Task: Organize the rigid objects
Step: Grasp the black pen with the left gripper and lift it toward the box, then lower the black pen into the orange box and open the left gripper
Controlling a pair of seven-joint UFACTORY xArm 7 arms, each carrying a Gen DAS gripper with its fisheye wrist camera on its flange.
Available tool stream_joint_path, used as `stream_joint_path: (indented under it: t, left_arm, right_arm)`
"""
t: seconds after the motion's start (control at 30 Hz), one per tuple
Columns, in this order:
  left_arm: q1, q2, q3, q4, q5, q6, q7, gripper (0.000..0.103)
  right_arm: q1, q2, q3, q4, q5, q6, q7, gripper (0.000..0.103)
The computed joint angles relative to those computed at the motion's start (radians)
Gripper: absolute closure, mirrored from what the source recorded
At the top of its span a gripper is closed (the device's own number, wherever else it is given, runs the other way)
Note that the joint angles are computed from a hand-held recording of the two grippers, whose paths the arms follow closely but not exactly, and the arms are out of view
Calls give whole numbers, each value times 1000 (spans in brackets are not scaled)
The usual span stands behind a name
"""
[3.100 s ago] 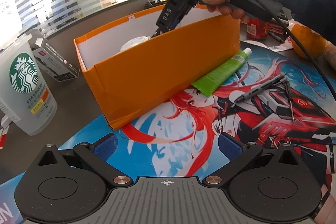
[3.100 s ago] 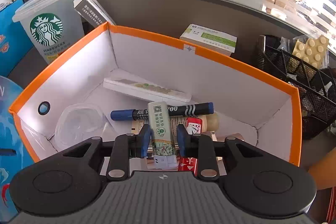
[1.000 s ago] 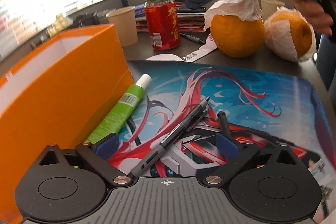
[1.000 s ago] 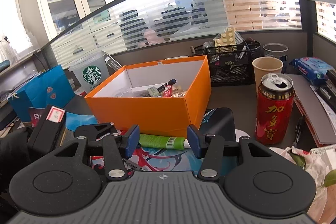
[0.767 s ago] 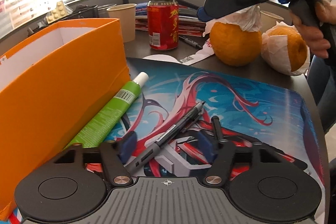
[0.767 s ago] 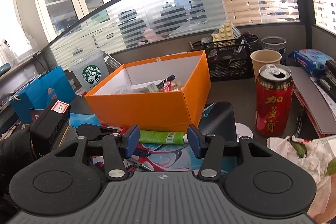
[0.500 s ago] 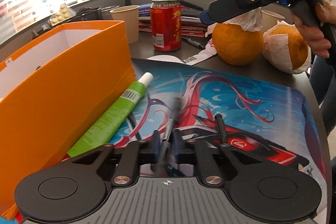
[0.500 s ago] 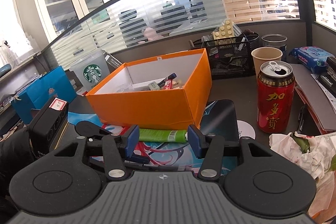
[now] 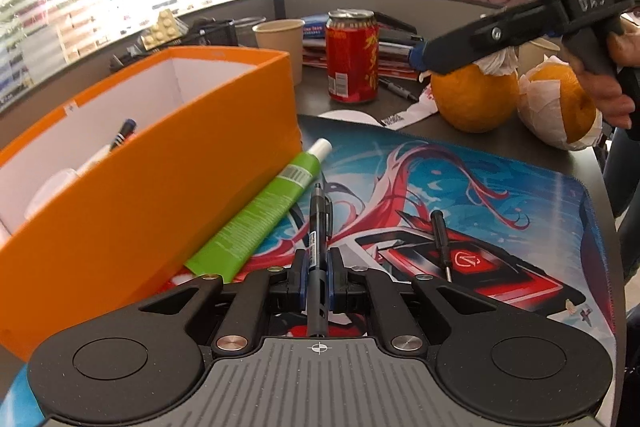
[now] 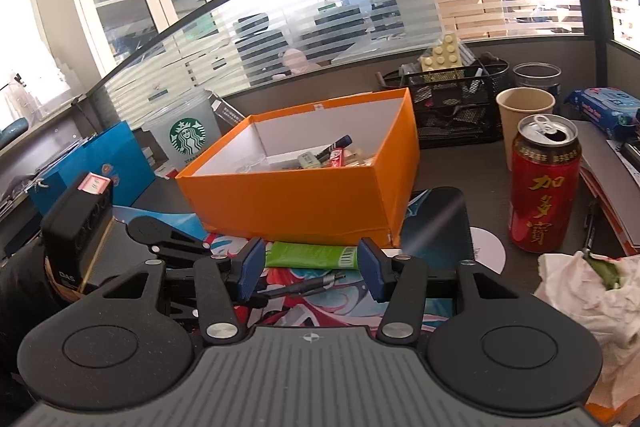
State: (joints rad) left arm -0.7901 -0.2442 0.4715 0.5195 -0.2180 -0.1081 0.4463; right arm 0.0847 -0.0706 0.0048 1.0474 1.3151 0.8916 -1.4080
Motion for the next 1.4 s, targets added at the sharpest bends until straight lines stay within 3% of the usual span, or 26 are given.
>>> stream_joint_path:
  t: [0.23, 0.5, 0.87, 0.97, 1.07, 1.4]
  left_arm:
    - [196, -66, -189, -20, 38, 17, -46, 96]
    - [344, -125, -305, -11, 94, 31, -79, 96]
    - [401, -104, -293, 84, 99, 65, -61, 96]
    - [417, -72, -283, 131, 83, 86, -44, 96]
    - [409, -28, -253, 192, 40, 118, -6, 96]
    - [470, 131, -275, 377, -137, 202, 144, 96]
  right_arm:
    - [18, -12, 13, -15, -44, 4, 25, 54]
    - [43, -35, 18, -92, -131, -7, 70, 54]
    - [58, -1, 20, -78, -128, -65, 67, 54]
    - [59, 19, 32, -62, -111, -128, 52, 54]
    - [59, 61, 43, -29, -105, -174, 47, 54]
    - [25, 230, 106, 127, -106, -257, 68, 54]
